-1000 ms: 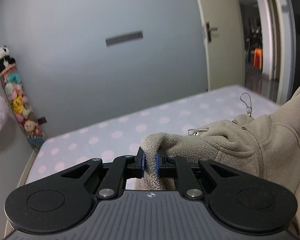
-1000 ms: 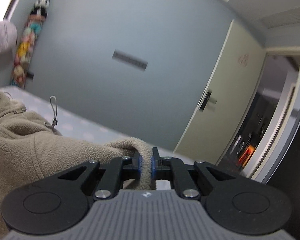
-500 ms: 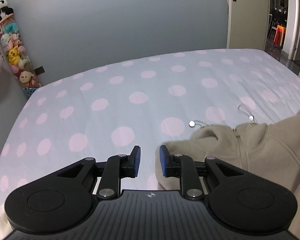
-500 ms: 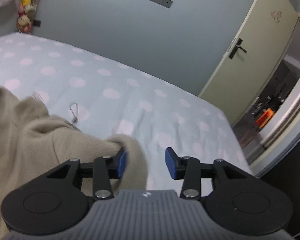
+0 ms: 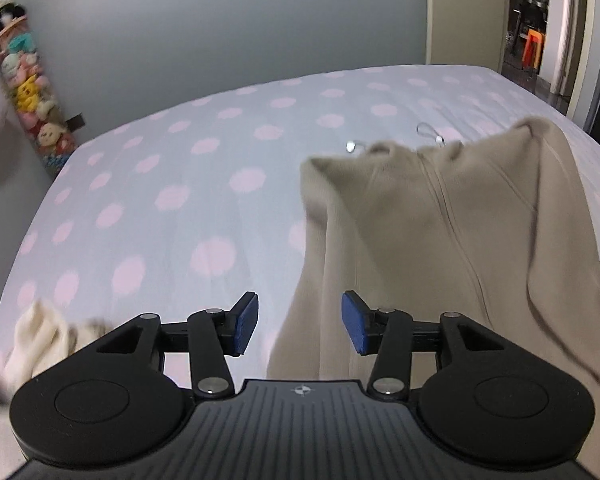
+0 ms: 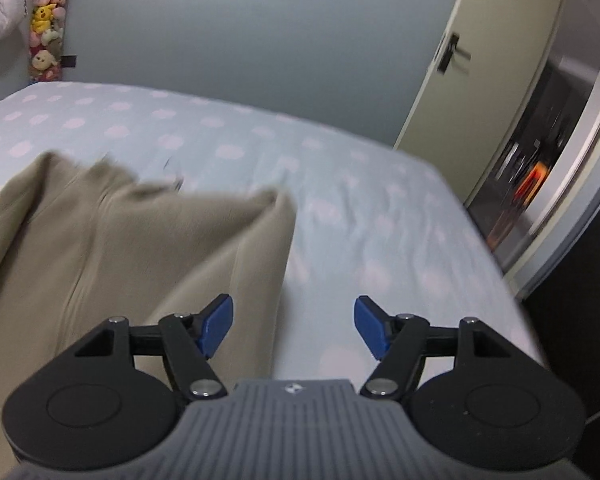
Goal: Fold clothes
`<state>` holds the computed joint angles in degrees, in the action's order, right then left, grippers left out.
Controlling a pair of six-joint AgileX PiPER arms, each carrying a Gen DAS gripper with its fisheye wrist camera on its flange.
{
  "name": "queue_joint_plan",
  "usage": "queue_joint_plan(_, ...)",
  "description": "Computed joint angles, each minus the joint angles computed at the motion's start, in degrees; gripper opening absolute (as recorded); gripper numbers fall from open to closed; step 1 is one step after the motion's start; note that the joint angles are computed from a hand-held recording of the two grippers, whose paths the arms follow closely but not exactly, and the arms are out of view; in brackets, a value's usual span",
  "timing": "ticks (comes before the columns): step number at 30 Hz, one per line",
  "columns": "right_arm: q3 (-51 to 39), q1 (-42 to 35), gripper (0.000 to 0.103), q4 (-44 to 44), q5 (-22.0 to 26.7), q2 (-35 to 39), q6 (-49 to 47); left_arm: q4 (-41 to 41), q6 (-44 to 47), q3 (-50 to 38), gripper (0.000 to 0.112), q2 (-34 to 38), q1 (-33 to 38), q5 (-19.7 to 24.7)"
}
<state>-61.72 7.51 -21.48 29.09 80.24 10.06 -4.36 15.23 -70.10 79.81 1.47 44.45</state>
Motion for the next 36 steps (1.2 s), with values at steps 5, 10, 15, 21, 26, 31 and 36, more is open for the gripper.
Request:
queue_joint_plan(5, 19.4, -6.0, 0.074, 16.9, -1.6, -15.3, -10.7, -10.3, 3.9, 11.5, 0.045, -12.2, 6.8, 4.1)
queue_joint_plan(10, 33.2, -20.9, 0.082, 43.7, 3.6, -28.8, -34.6, -17.0, 6.4, 20.9, 0.045, -22.8, 12.8, 5.4)
queue_joint_plan(15, 40.3, -40.8, 0.082, 61.8, 12.1, -32.0, -52.9, -22.7, 10.2, 31.5, 0.046, -32.0, 17.8, 2.2)
queue_joint_plan(21, 43.9, -51.4, 0.048, 72.1, 18.1, -26.5, -58.7, -34.4, 26.4, 42.1, 0.046, -38.4, 30.1, 2.2)
queue_joint_plan(26, 44.8, -50.3, 0.021, 73.3, 18.6, -32.2, -55.9, -40.3, 36.9, 45.8, 0.046, -37.9, 38.4, 4.7)
queue_joint_plan(31, 36.2, -46.4, 0.019, 66.1, 19.2, -35.2, -48.1, -43.0, 41.3, 47.8, 0.046, -37.6, 40.2, 4.5)
queue_joint_plan(36, 23.7, -40.4, 0.019, 54.9, 15.9, -31.9, -39.4, -43.2, 41.1, 48.8, 0.046, -38.1, 38.6, 3.1)
